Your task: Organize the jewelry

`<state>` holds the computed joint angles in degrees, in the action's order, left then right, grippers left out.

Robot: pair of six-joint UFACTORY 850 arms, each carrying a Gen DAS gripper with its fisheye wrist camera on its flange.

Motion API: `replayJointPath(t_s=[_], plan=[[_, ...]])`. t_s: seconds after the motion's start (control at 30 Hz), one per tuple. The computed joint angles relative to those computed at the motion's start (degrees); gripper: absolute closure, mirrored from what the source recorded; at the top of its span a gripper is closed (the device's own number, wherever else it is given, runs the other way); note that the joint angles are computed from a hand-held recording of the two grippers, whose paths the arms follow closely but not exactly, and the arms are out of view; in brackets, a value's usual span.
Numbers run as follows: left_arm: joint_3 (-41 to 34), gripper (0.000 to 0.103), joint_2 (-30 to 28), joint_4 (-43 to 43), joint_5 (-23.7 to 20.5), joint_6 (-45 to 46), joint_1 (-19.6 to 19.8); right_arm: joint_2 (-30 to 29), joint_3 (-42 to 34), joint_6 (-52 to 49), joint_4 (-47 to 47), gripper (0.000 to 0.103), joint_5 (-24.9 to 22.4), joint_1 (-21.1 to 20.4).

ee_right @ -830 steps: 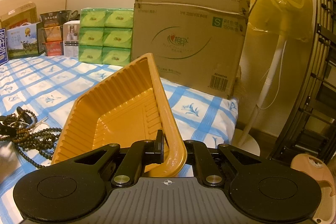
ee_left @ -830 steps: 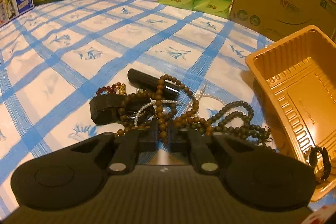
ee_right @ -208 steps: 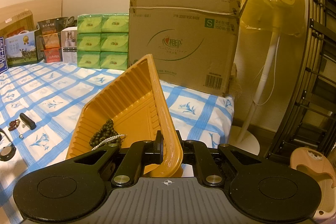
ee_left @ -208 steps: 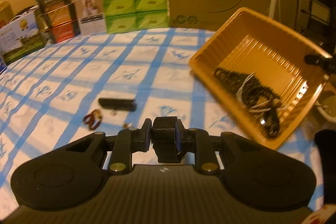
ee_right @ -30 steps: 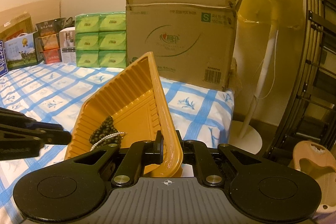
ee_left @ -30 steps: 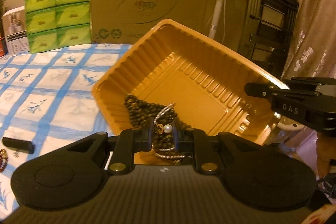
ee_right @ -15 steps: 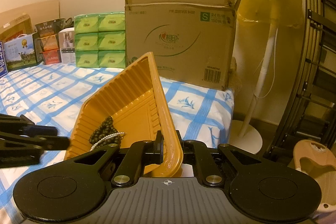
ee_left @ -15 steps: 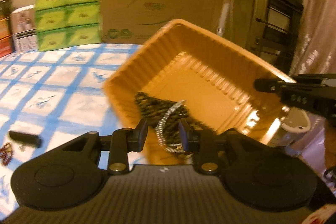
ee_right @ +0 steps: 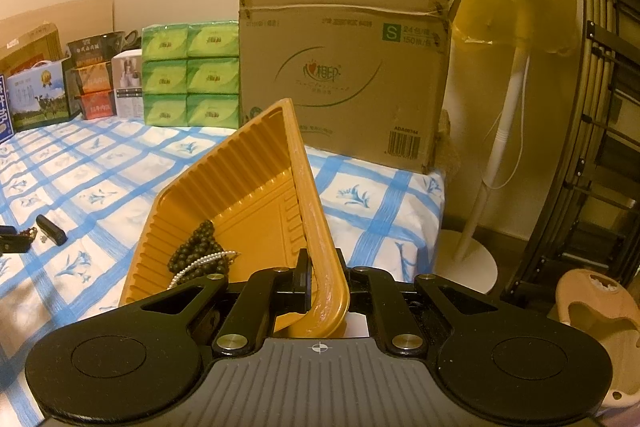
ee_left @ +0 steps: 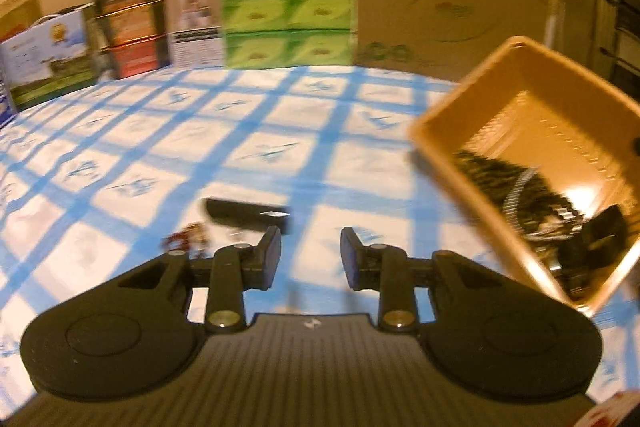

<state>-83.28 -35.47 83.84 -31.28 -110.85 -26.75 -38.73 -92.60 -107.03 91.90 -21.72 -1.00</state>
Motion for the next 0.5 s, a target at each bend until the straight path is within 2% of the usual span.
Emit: replayJointPath(t_s=[0.27,0.5], plan=[[1.70,0.075,-0.59,1.89,-1.29,-1.85,2.40,-0.29,-0.39,1.16,-0.63,0.095,-0.08,-0.11],[-1.40,0.081,-3.80,-0.09,1.15,1.86,4.32,-0.40,-0.49,1.66,-0.91,0.095,0.20,-0.11]])
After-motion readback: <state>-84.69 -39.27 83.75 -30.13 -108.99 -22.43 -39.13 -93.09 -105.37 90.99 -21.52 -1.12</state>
